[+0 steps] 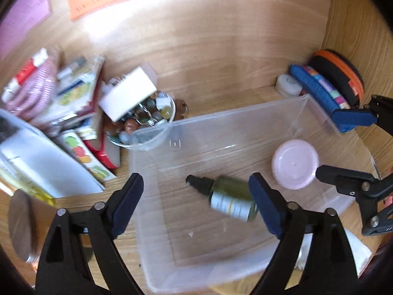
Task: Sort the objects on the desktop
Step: 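Lower both items into the clear bin and open both grippers, then grasp the white drawstring pouch with the right gripper while the left moves toward the shell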
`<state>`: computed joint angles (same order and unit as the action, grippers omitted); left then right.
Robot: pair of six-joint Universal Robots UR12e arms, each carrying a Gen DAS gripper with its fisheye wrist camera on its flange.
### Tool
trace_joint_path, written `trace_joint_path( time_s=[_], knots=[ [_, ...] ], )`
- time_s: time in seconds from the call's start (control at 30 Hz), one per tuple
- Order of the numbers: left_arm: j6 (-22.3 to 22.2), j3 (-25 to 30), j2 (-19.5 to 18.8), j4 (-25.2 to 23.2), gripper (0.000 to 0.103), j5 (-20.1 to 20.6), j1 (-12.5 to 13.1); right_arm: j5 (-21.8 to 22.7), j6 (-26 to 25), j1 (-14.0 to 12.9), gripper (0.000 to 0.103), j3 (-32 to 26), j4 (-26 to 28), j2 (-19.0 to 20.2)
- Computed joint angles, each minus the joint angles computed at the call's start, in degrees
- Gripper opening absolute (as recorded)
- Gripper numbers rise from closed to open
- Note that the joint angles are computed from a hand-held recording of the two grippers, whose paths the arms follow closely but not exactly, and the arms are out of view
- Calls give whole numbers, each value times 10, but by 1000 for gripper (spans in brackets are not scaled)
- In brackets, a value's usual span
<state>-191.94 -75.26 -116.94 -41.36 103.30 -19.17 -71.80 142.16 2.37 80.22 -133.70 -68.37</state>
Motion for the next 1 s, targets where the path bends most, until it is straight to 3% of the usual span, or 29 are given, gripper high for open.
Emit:
trace_joint_path(
  time_s=[0.1,0.23,0.6,0.8,1.0],
  knots=[
    [-1,-17,17,22,90,22,-7,16,7,-6,72,19,-17,-16],
    [0,-49,44,63,96,51,-16,39,19,-16,82,48,-38,-40],
    [-11,-123,101,123,99,99,-39,95,36,-42,83,119,-75,-105],
    [-14,-173,129,126,99,121,-49,119,37,-57,85,164,-96,-136],
    [-44,-217,148,88,99,120,-54,138,44,-74,87,205,-98,-156]
  ],
)
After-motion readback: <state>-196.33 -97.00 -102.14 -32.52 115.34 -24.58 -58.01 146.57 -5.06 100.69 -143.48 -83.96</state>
